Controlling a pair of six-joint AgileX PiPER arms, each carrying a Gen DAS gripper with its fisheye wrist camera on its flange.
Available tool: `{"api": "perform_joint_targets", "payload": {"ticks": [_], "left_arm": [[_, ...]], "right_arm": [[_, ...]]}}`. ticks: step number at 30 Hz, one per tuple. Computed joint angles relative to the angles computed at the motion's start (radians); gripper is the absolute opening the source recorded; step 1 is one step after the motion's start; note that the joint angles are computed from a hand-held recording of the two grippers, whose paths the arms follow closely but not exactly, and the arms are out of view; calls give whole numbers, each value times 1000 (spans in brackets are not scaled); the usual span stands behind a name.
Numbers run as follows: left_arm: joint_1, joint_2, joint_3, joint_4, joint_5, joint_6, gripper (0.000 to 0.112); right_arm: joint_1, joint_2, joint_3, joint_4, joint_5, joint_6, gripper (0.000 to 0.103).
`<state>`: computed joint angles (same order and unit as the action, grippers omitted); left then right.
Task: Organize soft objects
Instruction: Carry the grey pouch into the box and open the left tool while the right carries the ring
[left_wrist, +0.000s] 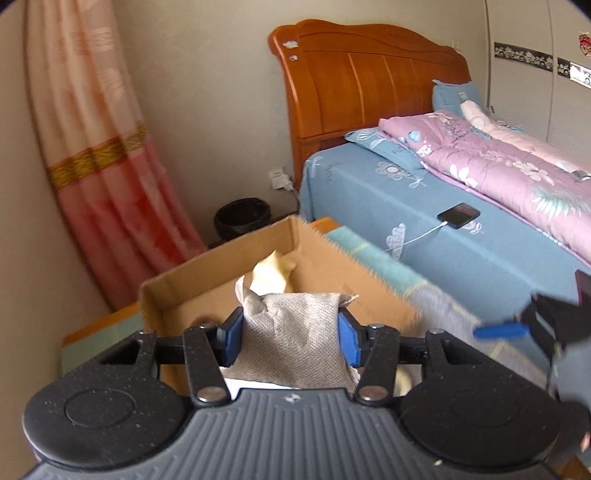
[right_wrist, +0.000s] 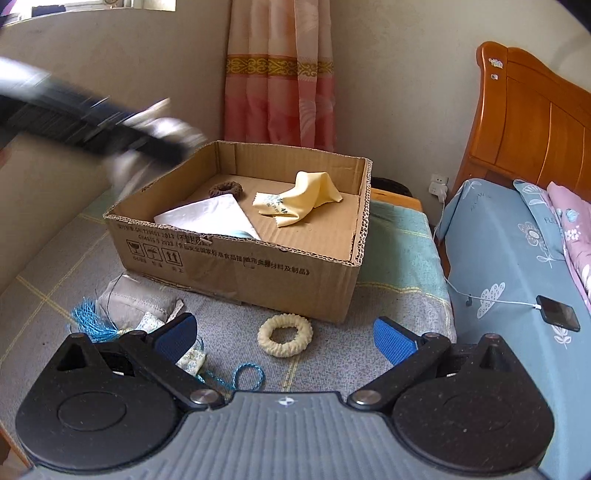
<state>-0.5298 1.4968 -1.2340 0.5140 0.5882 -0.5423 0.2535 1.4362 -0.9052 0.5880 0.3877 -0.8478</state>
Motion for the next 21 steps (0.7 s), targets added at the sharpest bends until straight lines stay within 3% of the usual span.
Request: {"api": "perform_joint_targets", "payload": {"ticks": [6,8,9,10,12,21], "left_arm": [[16,229,-274,-81,67,99,53],[19,279,-330,-103,72,113,73],[13,301,-349,-71,80,79,95],[0,312,-350,1,82,5,101],[-10,310,-329,74,69,-64,101],[-29,163,-167,120,45,-161,102]], "right_arm": [[-50,-12,-1,28,20,-17,103],[-66,-16,-1,17,26,-8,103],[-73,-18,-1,9,29,-2,103],[-78,-19,0,-1,31,6,103],[-84,-23,4,-19,32,22,103],[-104,-37,3,14,51,-3,103]]}}
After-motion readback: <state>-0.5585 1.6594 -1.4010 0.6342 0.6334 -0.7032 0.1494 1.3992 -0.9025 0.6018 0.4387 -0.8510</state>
